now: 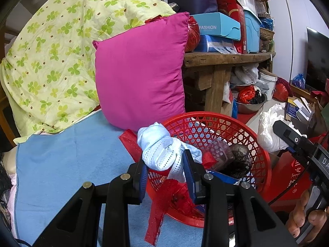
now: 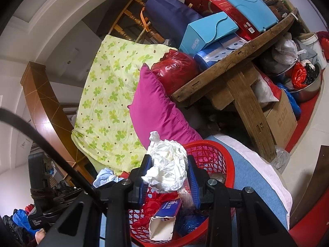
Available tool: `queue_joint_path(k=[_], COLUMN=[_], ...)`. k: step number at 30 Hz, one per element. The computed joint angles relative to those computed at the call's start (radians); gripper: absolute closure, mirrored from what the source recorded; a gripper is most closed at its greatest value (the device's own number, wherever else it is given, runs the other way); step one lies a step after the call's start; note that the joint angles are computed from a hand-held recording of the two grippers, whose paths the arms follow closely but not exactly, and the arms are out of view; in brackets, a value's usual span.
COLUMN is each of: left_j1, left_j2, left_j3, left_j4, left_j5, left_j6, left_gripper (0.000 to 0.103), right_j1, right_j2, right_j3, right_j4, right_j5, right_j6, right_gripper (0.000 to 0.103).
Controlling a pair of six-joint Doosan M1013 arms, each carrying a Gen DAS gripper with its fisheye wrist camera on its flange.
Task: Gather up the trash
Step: 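Lower both items into the red basket and open both tools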
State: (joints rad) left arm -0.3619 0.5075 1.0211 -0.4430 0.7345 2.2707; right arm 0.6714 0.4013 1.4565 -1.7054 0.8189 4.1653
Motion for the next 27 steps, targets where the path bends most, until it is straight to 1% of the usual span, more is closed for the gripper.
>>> queue_joint_path(k=[6,9,12,14,16,19,21,24,26,27], left_j1=[0.003,0.006,0.012,0.014,0.015,0.013,0.013,0.011,0.008,0.008], left_j2=[0.006,0.013,0.024,0.026,0.029,0.027,0.032,0.044,0.048,0.052], left_j3=[-0.007,-0.015,-0.032,-0.035,-0.04,-0.037,-0.044,-0.059,-0.061,-0.064], left_j4=[-0.013,-0.024,-0.049,-0.061,-0.079,-0.092,-0.102,-0.087,-0.075,-0.071], left_j5=[0.013,0.02,0.046,0.049,0.056,0.056,0.072,0.103,0.111,0.118], left_j6=[0.001,0.001,0.007,0.018,0.036,0.061,0.069,0.056,0.048,0.041], left_gripper=[0.068,0.068,0.068,0.068,0.068,0.068,0.068,0.067,0.065,0.063], right_j1=[-0.004,-0.01,-0.02,-0.026,-0.04,-0.058,-0.066,-0.078,-0.083,-0.085], right_j2=[0.0,0.001,0.002,0.006,0.007,0.014,0.021,0.041,0.05,0.054], right_j3=[-0.003,-0.01,-0.018,-0.035,-0.055,-0.09,-0.11,-0.155,-0.166,-0.168], right_j4=[-0.002,-0.002,0.006,0.044,0.091,0.171,0.213,0.321,0.347,0.353], right_j5=[-0.006,-0.02,-0.048,-0.063,-0.102,-0.138,-0.143,-0.141,-0.151,-0.157], right_j6=[-0.001,0.002,0.004,-0.022,-0.055,-0.104,-0.136,-0.242,-0.258,-0.261], right_gripper=[0.065,0.065,0.065,0.065,0.065,0.065,0.065,0.065,0.065,0.065])
